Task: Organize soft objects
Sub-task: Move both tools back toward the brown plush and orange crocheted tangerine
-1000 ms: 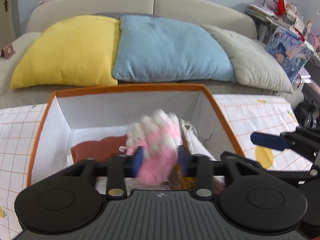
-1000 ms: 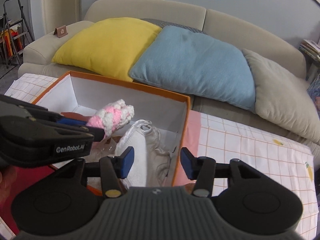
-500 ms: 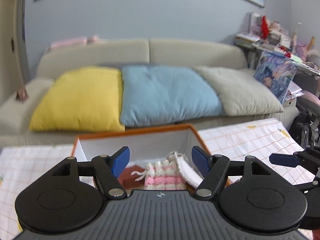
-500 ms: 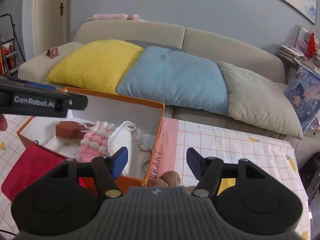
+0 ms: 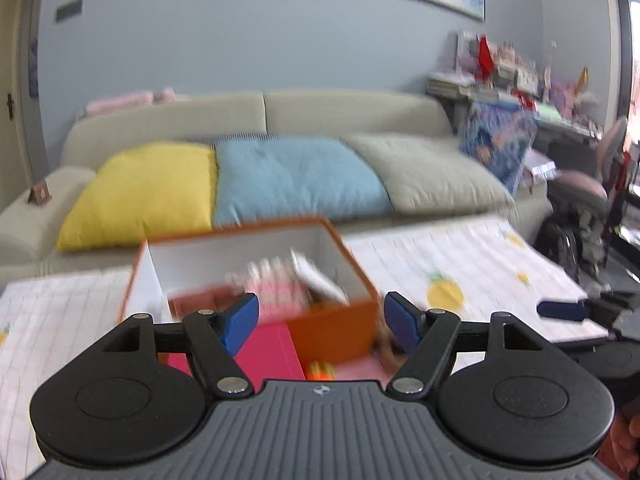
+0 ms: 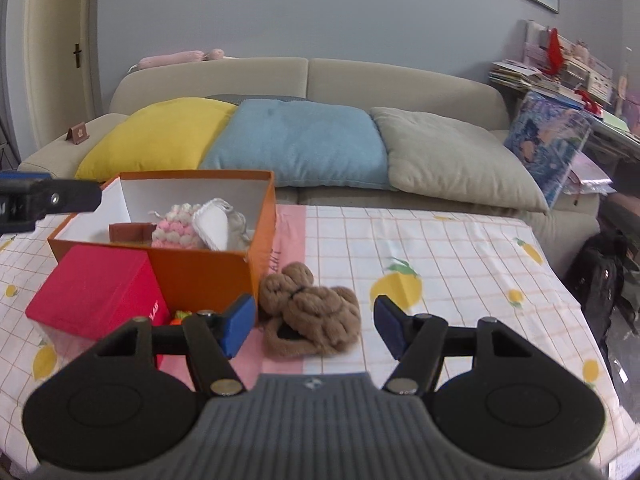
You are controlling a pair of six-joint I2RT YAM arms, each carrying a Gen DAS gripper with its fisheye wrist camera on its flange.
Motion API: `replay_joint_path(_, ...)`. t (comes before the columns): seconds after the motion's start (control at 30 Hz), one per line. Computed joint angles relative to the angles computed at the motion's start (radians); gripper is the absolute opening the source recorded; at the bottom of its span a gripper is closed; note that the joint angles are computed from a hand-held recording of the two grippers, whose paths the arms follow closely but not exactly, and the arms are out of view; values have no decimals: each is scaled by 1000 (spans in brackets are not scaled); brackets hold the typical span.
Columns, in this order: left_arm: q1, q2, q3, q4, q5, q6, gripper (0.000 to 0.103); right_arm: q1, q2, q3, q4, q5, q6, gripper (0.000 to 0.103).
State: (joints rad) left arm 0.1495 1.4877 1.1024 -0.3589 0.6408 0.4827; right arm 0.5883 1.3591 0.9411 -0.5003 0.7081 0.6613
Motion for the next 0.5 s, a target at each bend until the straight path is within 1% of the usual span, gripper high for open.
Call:
replay_joint_path(0.03, 1, -14, -16, -23, -9, 14, 84, 17, -7, -12, -14, 7, 23, 70)
replay_joint_path(0.13, 12, -42, -56, -87, -20, 54, 84, 65, -26, -57, -52, 15, 98, 70)
replay_joint_path(0.3, 47, -77, -118, -151, -27, 104, 84, 123, -40, -96, -107, -16, 214, 70)
replay_joint_path(0.4, 75, -98, -157, -170, -33, 129, 84, 153, -45, -103, -123, -39, 250, 70)
replay_joint_path(0.5, 95, -94, -169, -198, -39, 126, 84, 182, -42, -110, -120, -61, 259, 71)
